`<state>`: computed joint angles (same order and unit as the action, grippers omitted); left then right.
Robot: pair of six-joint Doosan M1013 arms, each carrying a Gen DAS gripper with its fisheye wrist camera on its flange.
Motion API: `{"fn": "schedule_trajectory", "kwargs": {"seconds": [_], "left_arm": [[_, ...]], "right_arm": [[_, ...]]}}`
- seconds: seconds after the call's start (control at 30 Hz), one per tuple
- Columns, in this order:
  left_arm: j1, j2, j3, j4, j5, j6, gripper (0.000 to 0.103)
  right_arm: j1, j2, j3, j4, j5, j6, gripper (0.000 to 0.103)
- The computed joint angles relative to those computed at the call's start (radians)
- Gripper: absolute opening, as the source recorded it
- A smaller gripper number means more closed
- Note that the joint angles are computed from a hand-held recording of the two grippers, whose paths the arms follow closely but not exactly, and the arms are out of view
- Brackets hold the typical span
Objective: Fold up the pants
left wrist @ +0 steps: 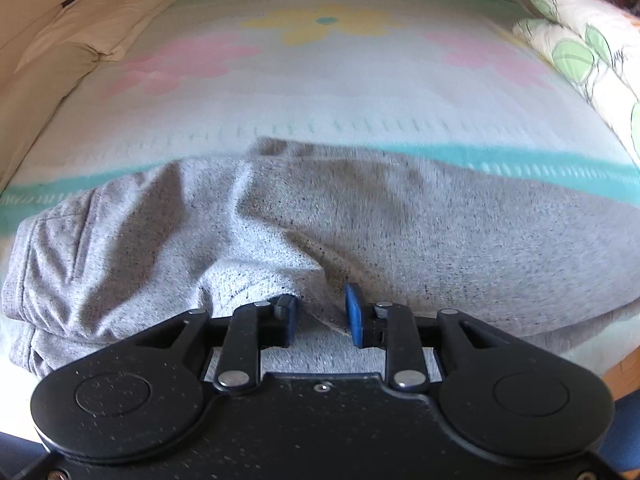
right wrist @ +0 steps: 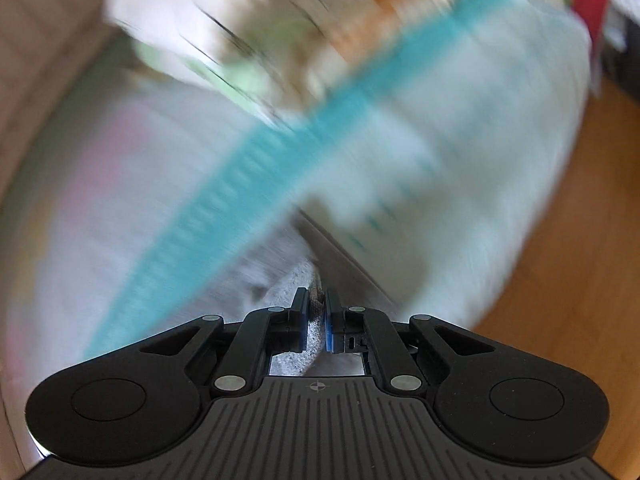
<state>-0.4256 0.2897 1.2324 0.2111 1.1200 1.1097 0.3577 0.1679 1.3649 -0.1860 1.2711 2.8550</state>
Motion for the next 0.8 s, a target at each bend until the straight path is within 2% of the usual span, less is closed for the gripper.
{"fn": "schedule_trajectory", "kwargs": {"seconds": [0.3,0.33,0.43,0.47,0.63,0.67,0.73,0.8], "left_arm": [[0.000,0.009,-0.006,0.003,0.029,0.016,0.036],[0.001,0.009,-0.007,-0.007,0.036,0.024,0.036],[0.001,0.005,-0.005,-0.044,0.059,0.066,0.036],[0.002,0.003,-0.005,-0.053,0.066,0.078,0.036],[0.012,-0.025,0.009,-0.057,0.073,0.100,0.037],[0.017,-0.031,0.012,-0.051,0.074,0.097,0.038],[0.029,-0.040,0.018,-0.035,0.078,0.086,0.047],[0.041,-0.044,0.021,-0.003,0.088,0.060,0.049]], "right_arm": [[0.007,-0.013,0.013,-0.031,-0.024,-0.043,0.009],[0.004,-0.006,0.007,-0.023,0.001,-0.044,0.011],[0.011,0.054,-0.055,-0.069,0.188,-0.062,0.013],[0.020,0.064,-0.070,-0.104,0.217,-0.070,0.013],[0.051,0.071,-0.141,-0.134,0.143,-0.145,0.013],[0.063,0.084,-0.173,-0.141,0.137,-0.184,0.013],[0.089,0.118,-0.249,-0.147,0.120,-0.278,0.013],[0.113,0.159,-0.329,-0.132,0.098,-0.381,0.013]]}}
